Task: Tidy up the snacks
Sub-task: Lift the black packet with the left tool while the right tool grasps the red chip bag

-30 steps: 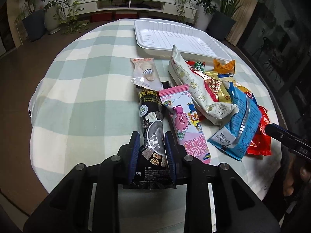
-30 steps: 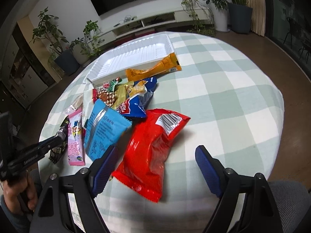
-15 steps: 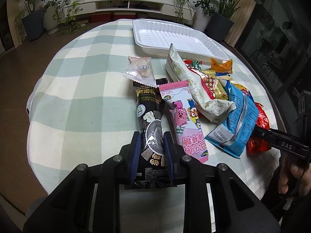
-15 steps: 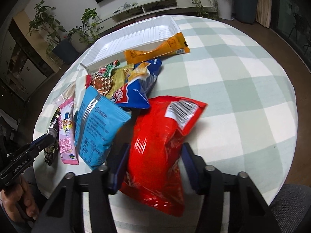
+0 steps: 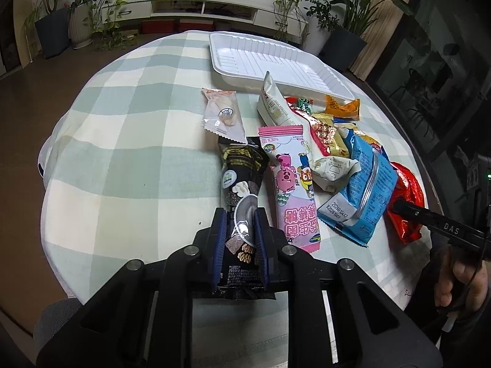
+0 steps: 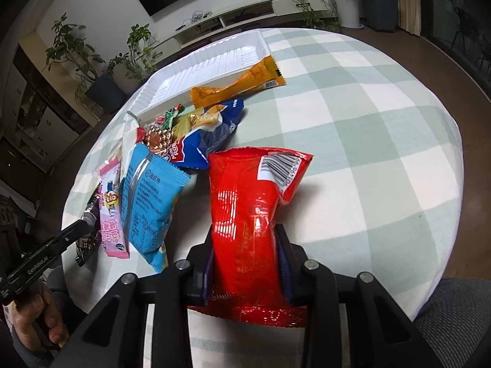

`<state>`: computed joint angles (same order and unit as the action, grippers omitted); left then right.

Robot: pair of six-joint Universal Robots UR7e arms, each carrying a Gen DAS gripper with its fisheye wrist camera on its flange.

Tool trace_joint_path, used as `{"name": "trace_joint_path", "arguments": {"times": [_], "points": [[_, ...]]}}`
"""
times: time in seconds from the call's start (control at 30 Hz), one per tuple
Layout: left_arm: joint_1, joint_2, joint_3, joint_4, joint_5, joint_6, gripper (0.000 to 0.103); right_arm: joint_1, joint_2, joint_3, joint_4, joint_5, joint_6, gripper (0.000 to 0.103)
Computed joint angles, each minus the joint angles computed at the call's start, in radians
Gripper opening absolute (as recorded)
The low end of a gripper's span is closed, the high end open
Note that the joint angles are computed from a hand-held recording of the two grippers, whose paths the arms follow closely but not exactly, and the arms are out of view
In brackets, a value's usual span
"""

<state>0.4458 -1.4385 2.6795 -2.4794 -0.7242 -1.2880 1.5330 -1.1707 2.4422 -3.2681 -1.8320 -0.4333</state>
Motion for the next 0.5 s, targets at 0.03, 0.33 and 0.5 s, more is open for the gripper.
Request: {"name": "trace_joint_path", "arguments": {"times": [0.03, 0.33, 0.5], "points": [[-0.002, -0.006, 0.002, 0.001, 0.000, -0.002, 0.016, -0.003, -0.009, 0.002, 0.005, 0.007, 0.001, 0.036], [0.026, 0.017, -0.037, 0.062, -0.022, 0.007, 0.018, 0.003, -0.017, 0.004, 0.015, 0.010, 0.001, 0.036], [0.091, 0.074, -0.132, 0.236, -0.032, 0.028, 0.075, 0.006, -0.012, 0.005, 0.018, 0.013, -0.002, 0.036]]}}
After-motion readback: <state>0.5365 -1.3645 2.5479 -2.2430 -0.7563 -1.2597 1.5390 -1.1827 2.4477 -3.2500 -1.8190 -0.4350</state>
